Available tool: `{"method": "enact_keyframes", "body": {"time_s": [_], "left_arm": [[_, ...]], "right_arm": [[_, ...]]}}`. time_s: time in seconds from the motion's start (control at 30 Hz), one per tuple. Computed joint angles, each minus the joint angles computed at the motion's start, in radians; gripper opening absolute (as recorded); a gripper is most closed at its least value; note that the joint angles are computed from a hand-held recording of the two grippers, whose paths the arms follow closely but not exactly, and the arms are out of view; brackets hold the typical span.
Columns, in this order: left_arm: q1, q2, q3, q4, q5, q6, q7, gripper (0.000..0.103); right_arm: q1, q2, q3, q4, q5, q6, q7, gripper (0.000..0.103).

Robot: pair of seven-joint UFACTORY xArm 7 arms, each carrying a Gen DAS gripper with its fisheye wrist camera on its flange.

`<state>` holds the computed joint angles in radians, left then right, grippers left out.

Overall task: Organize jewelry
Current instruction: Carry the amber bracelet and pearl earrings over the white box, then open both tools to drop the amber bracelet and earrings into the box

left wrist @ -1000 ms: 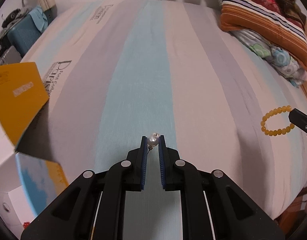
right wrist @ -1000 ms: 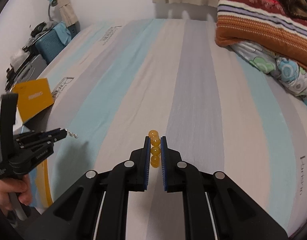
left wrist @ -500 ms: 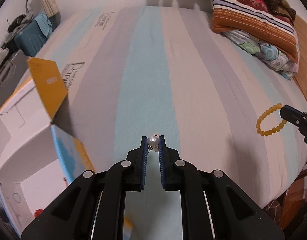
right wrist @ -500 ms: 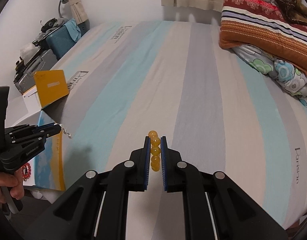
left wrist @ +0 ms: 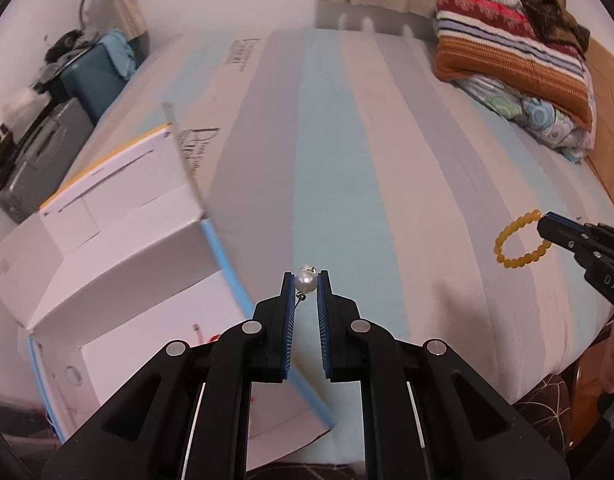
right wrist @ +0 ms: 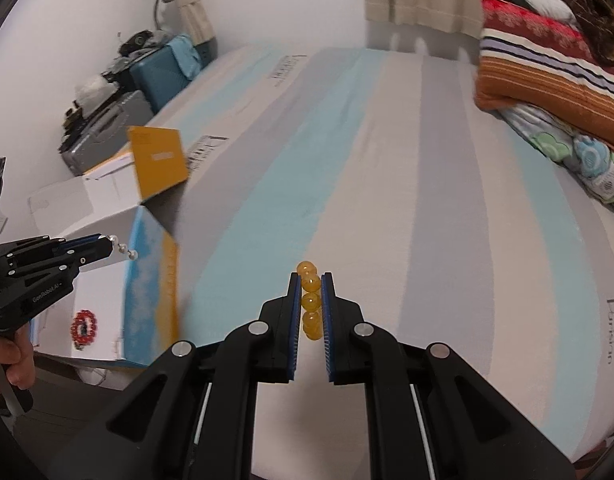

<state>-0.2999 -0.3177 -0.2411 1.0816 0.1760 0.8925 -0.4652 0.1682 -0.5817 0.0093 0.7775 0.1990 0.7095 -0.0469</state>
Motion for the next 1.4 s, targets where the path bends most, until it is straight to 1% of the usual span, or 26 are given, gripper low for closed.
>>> {"method": "enact_keyframes", "body": {"time_s": [0.1, 0.2, 0.43, 0.6, 0.73, 0.97, 1.13, 1.3, 1.4], "left_arm": [[0.013, -0.066, 0.029, -0.040, -0.019, 0.019, 0.021, 0.010], [0.041, -0.146, 0.051, -0.092, -0.027, 0.035, 0.038, 0.010], [0.126, -0.312, 0.098, -0.200, -0.032, 0.093, 0.095, 0.010], [0.191, -0.430, 0.136, -0.300, -0.030, 0.127, 0.142, 0.010], [0.249, -0.498, 0.157, -0.369, -0.038, 0.145, 0.147, 0.010], [0.317, -0.563, 0.195, -0.465, -0.050, 0.152, 0.163, 0.010], [0.346, -0.557, 0.210, -0.513, -0.060, 0.131, 0.177, 0.010], [0.365, -0.543, 0.204, -0.560, -0.064, 0.105, 0.169, 0.010], [0.372, -0.536, 0.188, -0.580, -0.055, 0.099, 0.152, 0.010]], "right_arm": [[0.021, 0.009, 0.034, 0.019, 0.006, -0.001, 0.031, 0.009], [0.048, 0.029, 0.065, 0.054, 0.006, -0.001, 0.062, 0.009], [0.126, 0.098, 0.131, 0.138, 0.005, -0.029, 0.124, 0.009], [0.199, 0.157, 0.181, 0.187, 0.007, -0.052, 0.161, 0.009], [0.249, 0.217, 0.221, 0.227, -0.010, -0.065, 0.186, 0.009], [0.308, 0.331, 0.266, 0.274, -0.046, -0.082, 0.252, 0.009], [0.327, 0.413, 0.277, 0.293, -0.097, -0.088, 0.299, 0.009], [0.342, 0.502, 0.280, 0.311, -0.164, -0.088, 0.355, 0.009], [0.349, 0.528, 0.270, 0.306, -0.167, -0.091, 0.355, 0.009]]}}
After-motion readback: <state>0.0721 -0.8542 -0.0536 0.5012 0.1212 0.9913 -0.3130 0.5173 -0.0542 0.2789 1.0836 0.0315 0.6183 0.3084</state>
